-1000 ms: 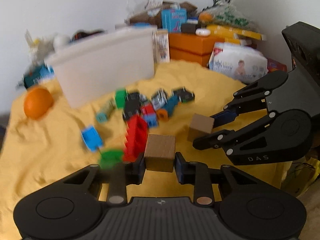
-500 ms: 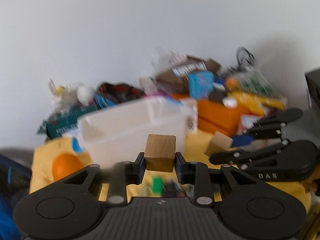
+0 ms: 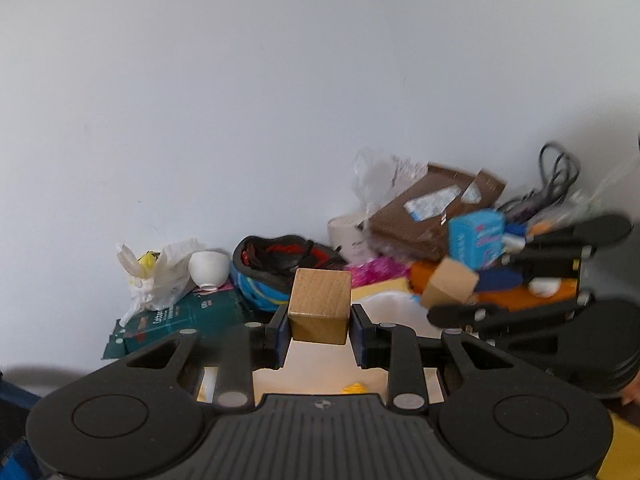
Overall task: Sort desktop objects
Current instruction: 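Carry both wooden blocks over the white bin and open both tools, then grasp the red brick with the right tool while the left grasps the green brick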
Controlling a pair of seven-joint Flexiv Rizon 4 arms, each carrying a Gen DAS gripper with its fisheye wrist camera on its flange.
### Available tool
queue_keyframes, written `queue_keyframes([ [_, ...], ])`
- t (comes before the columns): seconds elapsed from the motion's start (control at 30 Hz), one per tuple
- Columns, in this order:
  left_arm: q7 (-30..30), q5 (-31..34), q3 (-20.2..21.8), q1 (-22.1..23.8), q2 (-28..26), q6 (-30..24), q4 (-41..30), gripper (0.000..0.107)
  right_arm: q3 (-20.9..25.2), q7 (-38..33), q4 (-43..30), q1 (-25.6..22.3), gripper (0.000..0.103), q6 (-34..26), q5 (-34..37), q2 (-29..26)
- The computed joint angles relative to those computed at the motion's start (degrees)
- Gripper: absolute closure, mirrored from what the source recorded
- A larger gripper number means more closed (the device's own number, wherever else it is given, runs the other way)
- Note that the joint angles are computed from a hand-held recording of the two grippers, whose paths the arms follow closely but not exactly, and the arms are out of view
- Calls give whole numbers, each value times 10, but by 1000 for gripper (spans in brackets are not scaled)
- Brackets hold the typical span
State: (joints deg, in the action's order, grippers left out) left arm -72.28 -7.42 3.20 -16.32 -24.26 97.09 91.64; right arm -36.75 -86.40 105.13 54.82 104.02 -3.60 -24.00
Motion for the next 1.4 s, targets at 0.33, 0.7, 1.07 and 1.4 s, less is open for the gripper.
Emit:
queue_keyframes([
  [0.33, -49, 45, 64, -18, -72, -167, -100, 73, 108, 84, -107, -118, 70, -126, -72, -64],
  [0.7, -152, 152, 85, -19, -50, -170, -94, 59, 131, 158, -95, -146, 64, -126, -142, -60],
  [1.07, -141, 116, 8, 13, 55, -42, 75, 41, 104, 203, 7, -115, 55, -45, -181, 10],
  [1.4, -160, 162, 71, -82, 129, -47, 255, 36, -8, 126, 217, 50, 45, -23, -90, 101],
])
